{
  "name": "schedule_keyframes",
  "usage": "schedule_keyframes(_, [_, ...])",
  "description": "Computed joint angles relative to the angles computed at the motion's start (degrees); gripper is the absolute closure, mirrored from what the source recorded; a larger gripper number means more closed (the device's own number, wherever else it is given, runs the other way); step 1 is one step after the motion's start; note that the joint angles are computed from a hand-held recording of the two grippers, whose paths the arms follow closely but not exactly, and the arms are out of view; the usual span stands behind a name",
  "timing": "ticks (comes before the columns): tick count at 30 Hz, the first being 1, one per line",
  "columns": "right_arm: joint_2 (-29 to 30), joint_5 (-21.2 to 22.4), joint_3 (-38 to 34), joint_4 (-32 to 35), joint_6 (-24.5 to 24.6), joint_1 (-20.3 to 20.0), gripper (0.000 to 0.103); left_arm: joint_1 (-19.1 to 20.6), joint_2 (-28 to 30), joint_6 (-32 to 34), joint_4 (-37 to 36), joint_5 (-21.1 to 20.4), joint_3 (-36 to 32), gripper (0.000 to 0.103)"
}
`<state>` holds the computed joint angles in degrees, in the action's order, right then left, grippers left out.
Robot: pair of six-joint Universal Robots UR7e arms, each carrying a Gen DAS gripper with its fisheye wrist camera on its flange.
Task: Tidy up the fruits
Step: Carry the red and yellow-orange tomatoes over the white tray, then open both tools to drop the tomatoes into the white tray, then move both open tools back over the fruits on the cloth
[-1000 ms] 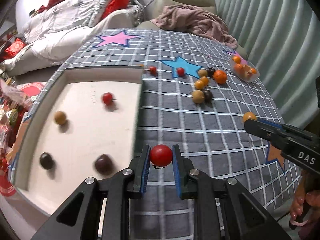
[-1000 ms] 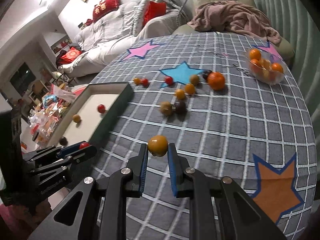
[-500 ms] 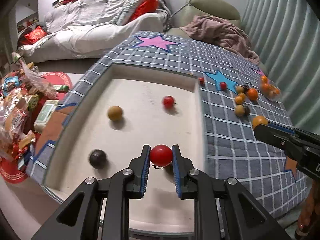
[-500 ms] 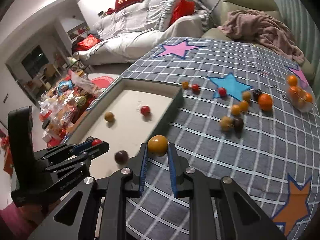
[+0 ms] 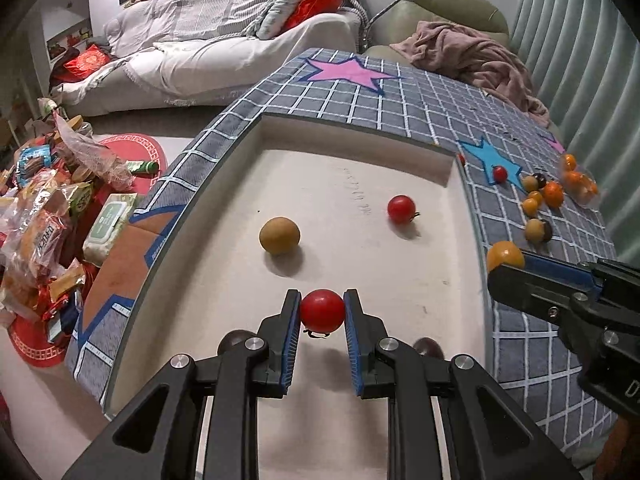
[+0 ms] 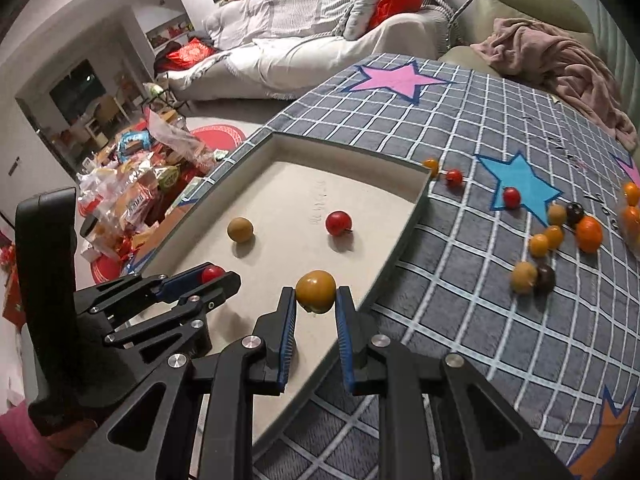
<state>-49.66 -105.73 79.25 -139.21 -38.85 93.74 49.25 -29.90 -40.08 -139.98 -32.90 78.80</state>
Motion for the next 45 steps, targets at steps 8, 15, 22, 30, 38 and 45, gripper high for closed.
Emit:
schedule_keyframes(8, [3.10, -3.34, -1.97, 0.76, -0.33, 0.28, 0.081, 0.84, 0.67, -1.95, 4.39, -0.69, -1.61, 0.080])
schedule_keyframes(15, [3.63, -3.46, -2.53, 1.73, 0.16, 0.01, 0.071, 1.09, 0.63, -2.34, 5.23, -0.96, -1.50, 0.079])
schedule_keyframes(22, [2.30, -2.54, -0.59, -1.28, -1.11, 0.62, 0.019, 0.07, 0.64, -0.45, 2.12, 1.65, -0.22, 0.012])
schedule_keyframes(30, [-0.41, -4.01, 1.19, -5.15, -0.94, -0.86, 0.000, -0.32, -0.20, -3.41, 4.29, 0.07, 0.47, 0.012])
schedule_keyframes(38, [-2.52, -7.03, -0.44, -5.67, 3.51, -5.40, 0.000, -2.61, 2.76, 2.60, 2.21, -0.07, -3.20, 0.012])
schedule_keyframes(45, [-2.60, -13.31, -0.96, -11.89, -0.07, -8.40, 0.000, -4.62, 8.70, 11.64, 1.75, -1.33, -10.72, 0.012])
